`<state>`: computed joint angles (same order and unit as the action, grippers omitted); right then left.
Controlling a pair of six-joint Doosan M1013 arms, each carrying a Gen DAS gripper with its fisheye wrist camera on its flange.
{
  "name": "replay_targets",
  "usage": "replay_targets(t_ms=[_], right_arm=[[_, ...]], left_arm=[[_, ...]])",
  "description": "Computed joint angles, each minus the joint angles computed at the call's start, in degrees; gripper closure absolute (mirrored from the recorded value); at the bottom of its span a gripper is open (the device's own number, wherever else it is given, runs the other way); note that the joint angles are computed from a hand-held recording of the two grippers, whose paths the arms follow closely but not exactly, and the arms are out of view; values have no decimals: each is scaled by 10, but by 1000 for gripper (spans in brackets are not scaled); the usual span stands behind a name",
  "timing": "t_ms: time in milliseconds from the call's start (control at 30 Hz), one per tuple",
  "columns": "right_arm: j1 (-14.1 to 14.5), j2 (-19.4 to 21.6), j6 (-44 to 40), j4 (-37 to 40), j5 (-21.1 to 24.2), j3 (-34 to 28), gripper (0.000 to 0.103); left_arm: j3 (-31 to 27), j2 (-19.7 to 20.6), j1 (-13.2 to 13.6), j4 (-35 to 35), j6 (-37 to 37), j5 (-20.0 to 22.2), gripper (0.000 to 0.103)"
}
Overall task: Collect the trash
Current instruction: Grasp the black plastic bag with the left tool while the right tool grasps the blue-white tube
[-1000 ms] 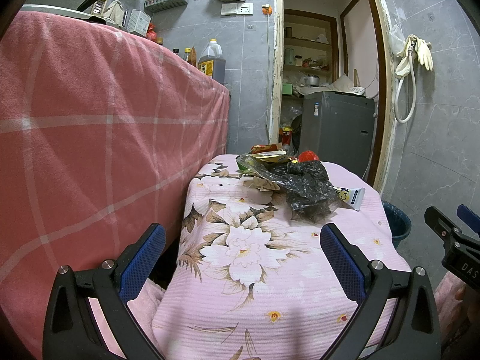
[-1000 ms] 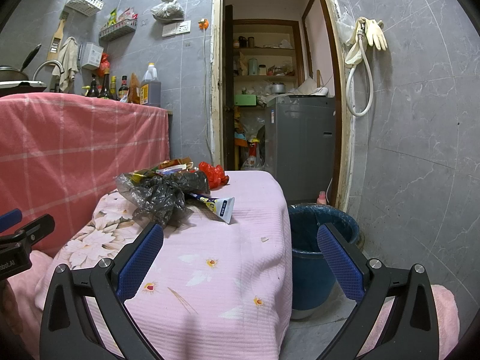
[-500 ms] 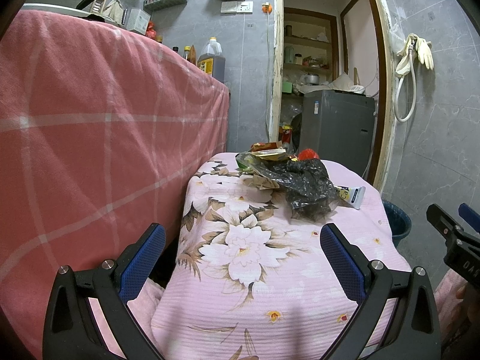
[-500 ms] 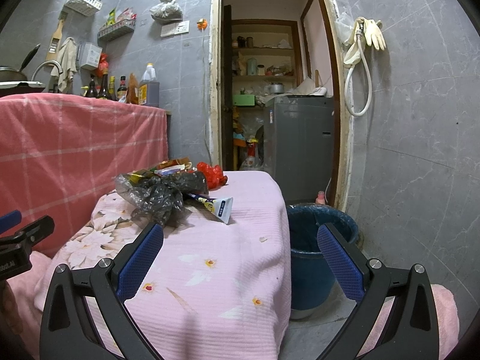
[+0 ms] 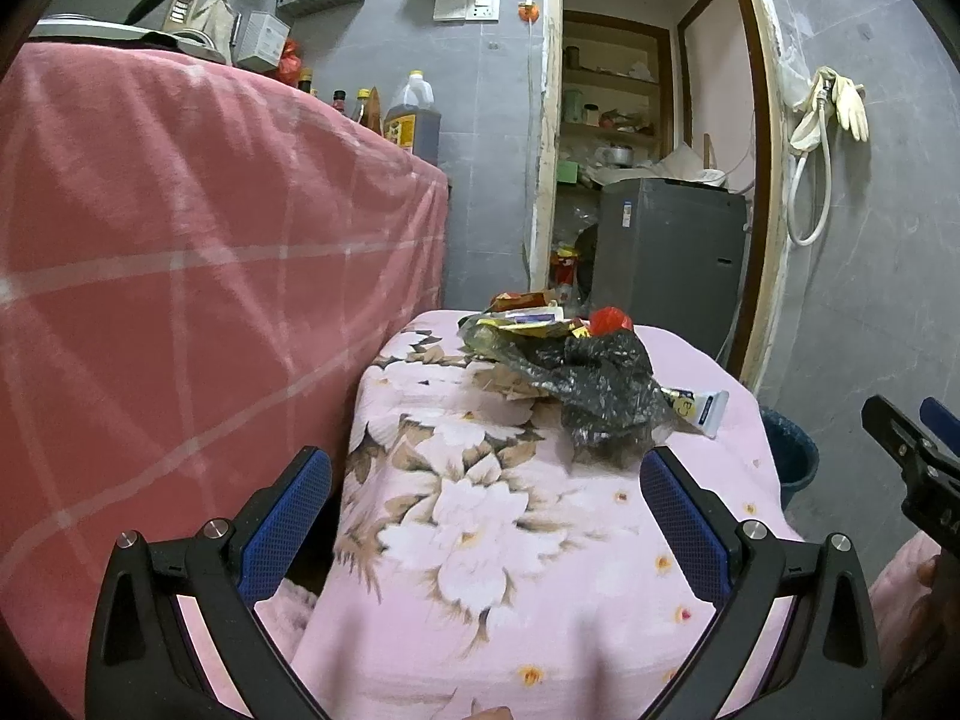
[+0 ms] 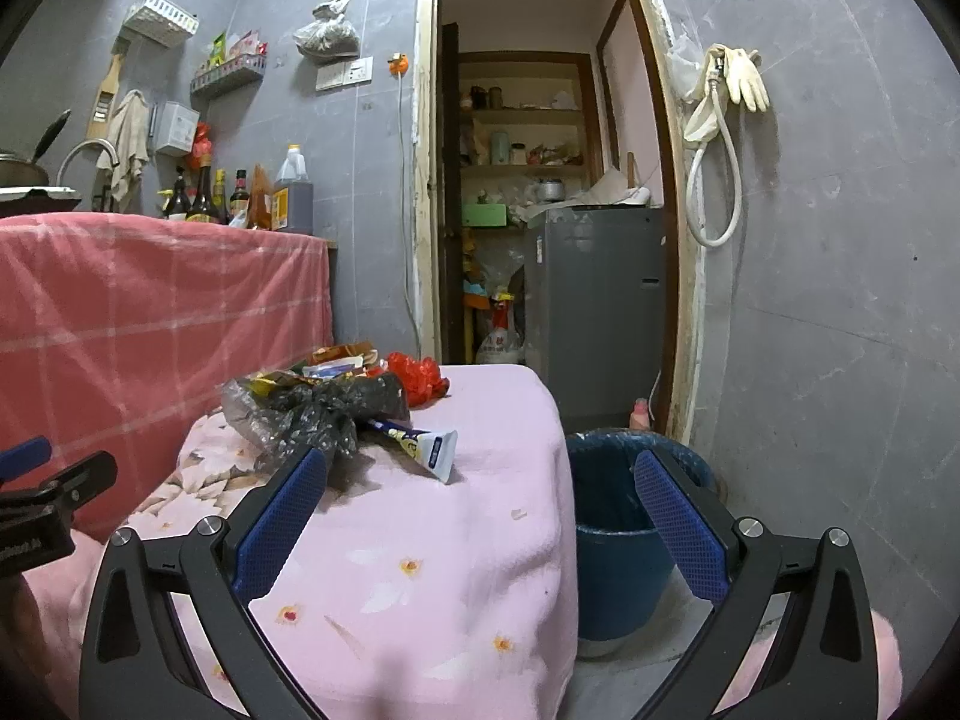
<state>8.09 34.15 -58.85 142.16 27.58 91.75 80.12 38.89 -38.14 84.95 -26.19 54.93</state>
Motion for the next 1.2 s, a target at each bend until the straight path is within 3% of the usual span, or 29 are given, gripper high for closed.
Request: replay_targets(t_ms=[267,500,667,867,933,1000,1100,1200], right_arm=[[-5,24,118,-132,-24,-57,0],[-8,54,236,-256,-33,-128,0],[-6,79,344,-378,-38,-181,0],[-6,116,524,-582,0,-251,1],[-6,128,579,-642,19,-275,8],[-5,142,637,-704,39,-302,24],[-6,164,708,-776,79,-340,40],[-7,180,756,-824,118,-368,45]], left_arm=[[-39,12,22,-19,48,-25,2],[-68,20,51,-59,80,-73,2],[-80,24,66,-82,101,-117,2],[-104,35,82,-121,147,-168,4],[-113,41,89,-142,164,-192,8],[-123,46,96,-178,196,-216,18],[-141,57,105,-247,260,-239,27],[-150,63,111,-296,298,-254,33]])
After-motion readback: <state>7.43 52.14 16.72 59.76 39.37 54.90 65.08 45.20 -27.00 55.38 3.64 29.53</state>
